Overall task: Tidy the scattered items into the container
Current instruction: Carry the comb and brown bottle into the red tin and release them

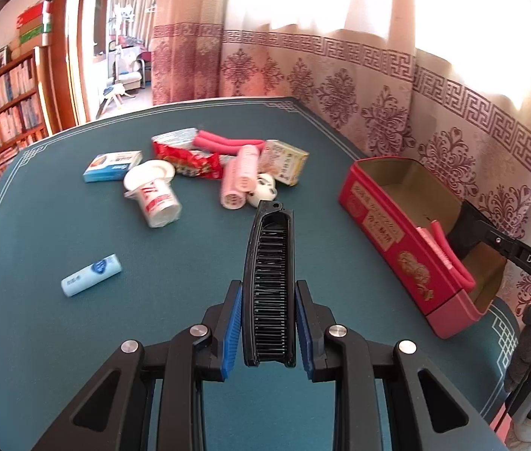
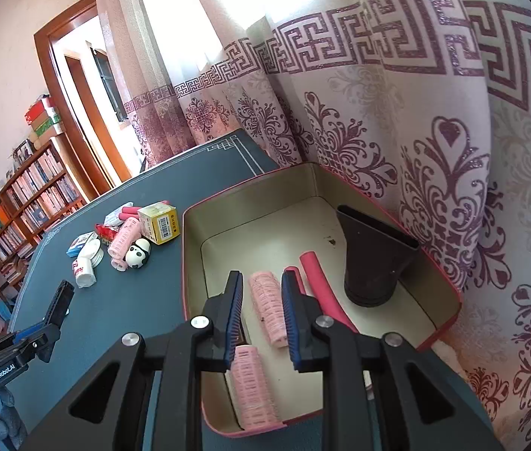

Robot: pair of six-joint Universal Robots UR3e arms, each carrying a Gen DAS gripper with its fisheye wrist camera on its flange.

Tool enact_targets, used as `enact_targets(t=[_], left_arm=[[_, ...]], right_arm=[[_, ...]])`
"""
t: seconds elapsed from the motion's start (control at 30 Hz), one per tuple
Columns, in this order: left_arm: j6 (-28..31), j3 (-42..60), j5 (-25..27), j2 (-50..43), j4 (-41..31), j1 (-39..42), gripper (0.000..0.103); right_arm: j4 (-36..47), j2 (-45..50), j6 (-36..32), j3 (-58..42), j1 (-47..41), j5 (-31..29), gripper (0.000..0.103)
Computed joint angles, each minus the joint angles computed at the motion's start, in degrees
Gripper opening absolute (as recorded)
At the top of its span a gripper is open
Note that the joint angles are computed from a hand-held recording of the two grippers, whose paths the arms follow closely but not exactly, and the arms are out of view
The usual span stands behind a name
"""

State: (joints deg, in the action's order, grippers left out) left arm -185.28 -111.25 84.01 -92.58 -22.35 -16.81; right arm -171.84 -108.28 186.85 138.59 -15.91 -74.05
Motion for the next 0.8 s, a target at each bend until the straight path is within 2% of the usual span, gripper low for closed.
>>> enact_targets(t=[0.4, 0.6, 0.8], left_arm=[[-0.4, 30.3, -0.1, -19.7, -8.8, -13.7, 0.028], [-0.9, 43.8, -1.2, -28.4, -13.9, -16.7, 0.028], [-1.3, 53.1, -3.3, -34.9, -17.6, -17.4, 0.028]], right_arm=[[7.6, -13.0, -5.9, 4.8, -11.7, 8.6, 0.024], [11.2, -18.1, -8.3, 5.8, -16.7, 11.8, 0.024], [11.5, -17.7, -8.8, 6.1, -18.4, 13.0, 0.024]])
